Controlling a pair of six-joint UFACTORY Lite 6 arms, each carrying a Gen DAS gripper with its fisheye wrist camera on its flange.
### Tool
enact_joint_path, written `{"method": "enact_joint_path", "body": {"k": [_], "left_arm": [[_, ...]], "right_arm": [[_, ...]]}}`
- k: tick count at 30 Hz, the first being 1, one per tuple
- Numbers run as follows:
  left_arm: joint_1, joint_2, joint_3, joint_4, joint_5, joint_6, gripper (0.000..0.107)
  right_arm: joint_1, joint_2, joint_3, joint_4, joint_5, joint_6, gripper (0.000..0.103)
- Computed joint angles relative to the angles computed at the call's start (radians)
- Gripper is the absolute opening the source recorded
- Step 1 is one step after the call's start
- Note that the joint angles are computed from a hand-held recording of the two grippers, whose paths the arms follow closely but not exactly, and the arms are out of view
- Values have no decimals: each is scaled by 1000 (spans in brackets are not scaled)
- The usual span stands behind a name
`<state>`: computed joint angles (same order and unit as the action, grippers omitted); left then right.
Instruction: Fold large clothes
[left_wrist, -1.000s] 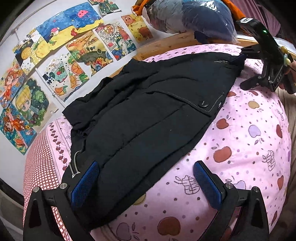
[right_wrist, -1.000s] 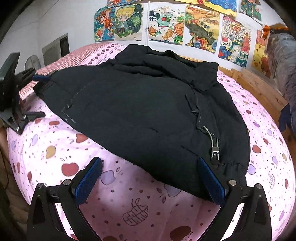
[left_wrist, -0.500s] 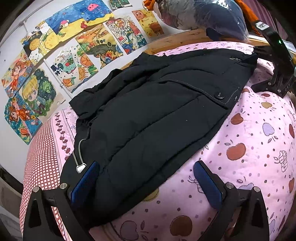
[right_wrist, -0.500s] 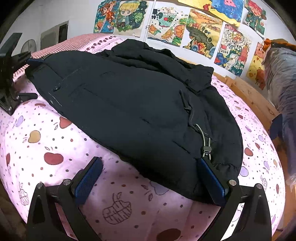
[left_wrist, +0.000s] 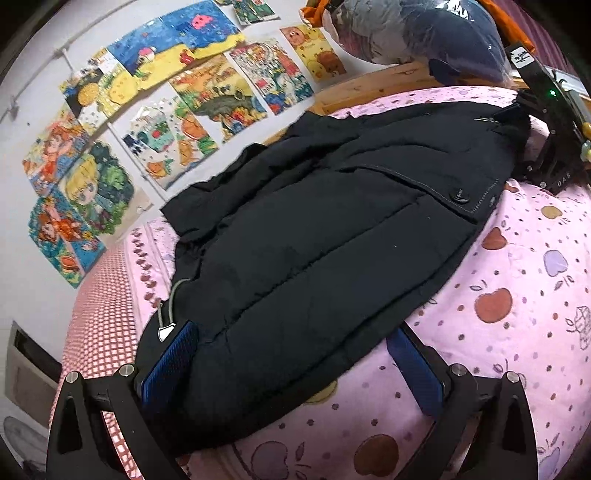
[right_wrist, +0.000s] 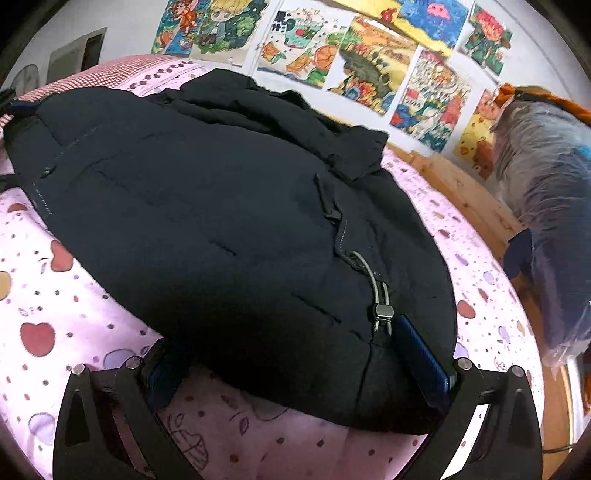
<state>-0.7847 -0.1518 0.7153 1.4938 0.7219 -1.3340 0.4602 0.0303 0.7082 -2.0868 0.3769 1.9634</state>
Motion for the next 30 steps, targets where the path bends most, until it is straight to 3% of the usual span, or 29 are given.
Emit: {"method": "enact_joint_path", "body": {"k": [5,9,12,24,26,30], "left_arm": [[-75,28,-39,108,133,-122,103],[-127,60,-47,156,242,-174,103],[-132,79,-32,154,268,-172,103],[-79,96,12,112,238,-161,103],[-74,99,20,105,233,-156,103],[-71,100,23,104,231,-150,103]], "right_arm": [[76,56,-28,-48,238,165,101],[158,96,-29,38,408,139,101],[207,108,-45,64,504,135,101],[231,114,-5,119,527,75,100],[236,107,-12,117,517,78,95],[237,97,-27,94,483,86,64]]}}
